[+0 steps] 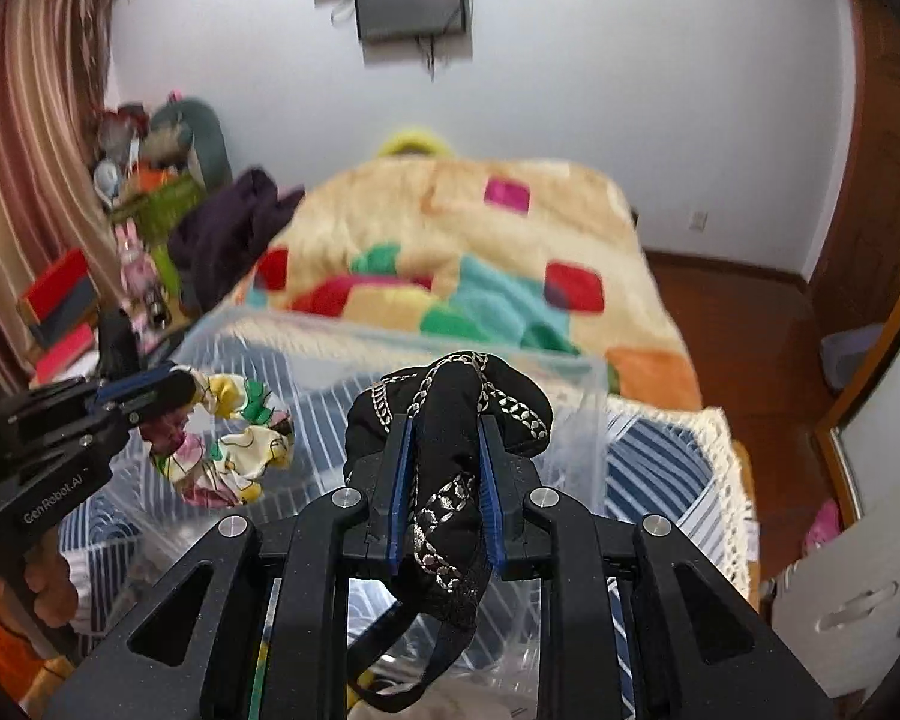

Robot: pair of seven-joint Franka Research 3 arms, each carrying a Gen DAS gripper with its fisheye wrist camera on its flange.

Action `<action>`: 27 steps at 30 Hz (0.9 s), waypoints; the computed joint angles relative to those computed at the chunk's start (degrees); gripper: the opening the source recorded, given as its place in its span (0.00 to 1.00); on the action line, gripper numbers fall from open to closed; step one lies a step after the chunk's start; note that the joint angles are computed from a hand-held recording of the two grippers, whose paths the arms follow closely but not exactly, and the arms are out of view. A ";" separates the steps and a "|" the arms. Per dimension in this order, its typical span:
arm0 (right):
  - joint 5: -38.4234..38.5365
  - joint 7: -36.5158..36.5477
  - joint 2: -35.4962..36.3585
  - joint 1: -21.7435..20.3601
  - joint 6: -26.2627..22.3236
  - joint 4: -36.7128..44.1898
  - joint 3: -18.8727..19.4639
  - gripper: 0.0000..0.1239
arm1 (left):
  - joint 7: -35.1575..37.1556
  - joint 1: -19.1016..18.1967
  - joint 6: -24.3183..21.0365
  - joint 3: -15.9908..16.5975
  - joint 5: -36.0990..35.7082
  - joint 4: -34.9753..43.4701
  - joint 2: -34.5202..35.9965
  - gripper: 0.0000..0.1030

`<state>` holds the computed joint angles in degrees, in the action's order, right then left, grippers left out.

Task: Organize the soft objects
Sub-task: 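Drop black hat into clear box with right tool while left tool drops floral cloth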

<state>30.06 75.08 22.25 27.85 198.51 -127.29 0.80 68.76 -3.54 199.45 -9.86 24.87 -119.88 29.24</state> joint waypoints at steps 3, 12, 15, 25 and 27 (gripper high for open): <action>2.20 -1.48 1.22 6.11 -7.49 2.46 -6.90 0.15 | -1.54 4.38 -3.31 -4.29 2.85 1.41 1.26 0.06; -4.32 3.44 -0.03 13.58 -11.10 -0.22 -15.37 0.20 | -1.25 6.26 -4.44 -6.27 4.76 0.80 0.58 0.15; -5.57 4.17 -1.74 11.29 -8.71 -1.75 -13.07 0.25 | -1.28 5.13 -2.82 -4.87 4.18 -0.89 -0.88 0.22; -1.14 0.30 -7.63 6.62 3.53 -8.65 -4.89 0.41 | 3.30 -3.58 6.65 3.55 -2.60 -10.67 -8.98 0.52; 0.52 -0.86 -8.43 6.36 6.93 -10.12 -3.42 0.46 | 6.13 -5.43 8.54 4.70 -5.64 -13.07 -10.66 0.56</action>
<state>30.58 74.21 13.82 34.21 205.44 -137.42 -2.62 74.89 -8.97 208.00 -5.16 19.23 -132.94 18.59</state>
